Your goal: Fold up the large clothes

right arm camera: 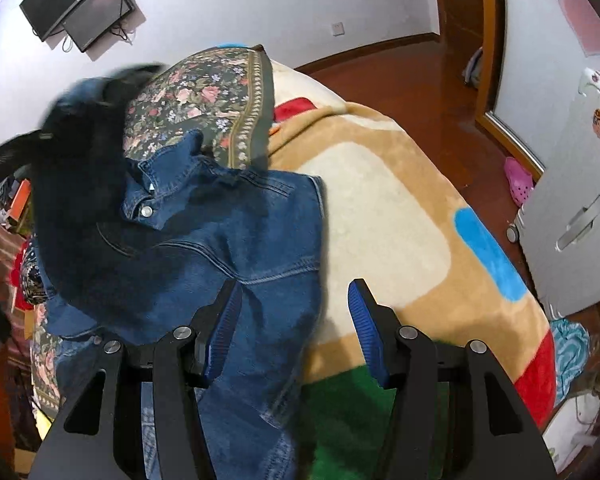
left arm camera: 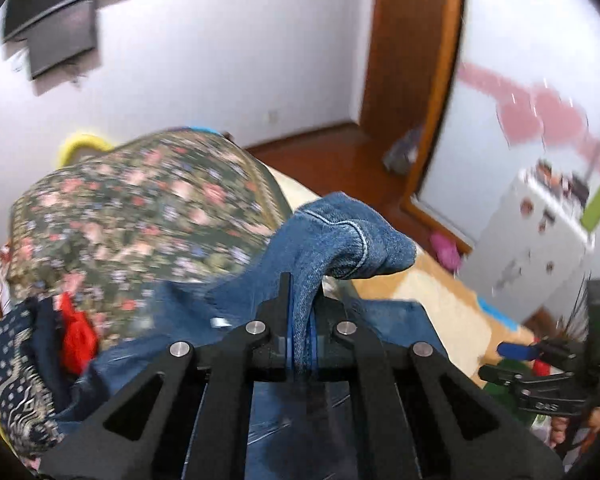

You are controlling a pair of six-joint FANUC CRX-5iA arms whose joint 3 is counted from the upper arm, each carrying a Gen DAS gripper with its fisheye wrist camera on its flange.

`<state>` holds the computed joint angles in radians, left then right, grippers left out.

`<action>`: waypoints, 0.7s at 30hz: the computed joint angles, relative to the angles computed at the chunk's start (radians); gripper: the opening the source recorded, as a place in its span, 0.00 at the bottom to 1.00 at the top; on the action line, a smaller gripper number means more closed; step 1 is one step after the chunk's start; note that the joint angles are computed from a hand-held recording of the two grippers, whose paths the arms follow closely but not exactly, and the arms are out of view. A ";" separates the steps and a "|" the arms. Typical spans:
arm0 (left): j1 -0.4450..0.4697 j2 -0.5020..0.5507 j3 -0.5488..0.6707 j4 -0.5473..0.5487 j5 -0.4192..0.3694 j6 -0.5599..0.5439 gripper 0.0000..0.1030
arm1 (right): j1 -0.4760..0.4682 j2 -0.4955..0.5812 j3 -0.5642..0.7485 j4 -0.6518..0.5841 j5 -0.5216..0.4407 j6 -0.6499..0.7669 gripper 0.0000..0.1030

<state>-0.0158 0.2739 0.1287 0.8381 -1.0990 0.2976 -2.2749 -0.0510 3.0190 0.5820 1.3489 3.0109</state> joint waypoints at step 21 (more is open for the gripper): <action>0.309 0.083 -0.049 -0.071 -0.023 0.147 0.07 | -0.121 -0.115 0.004 -0.231 -0.124 0.212 0.57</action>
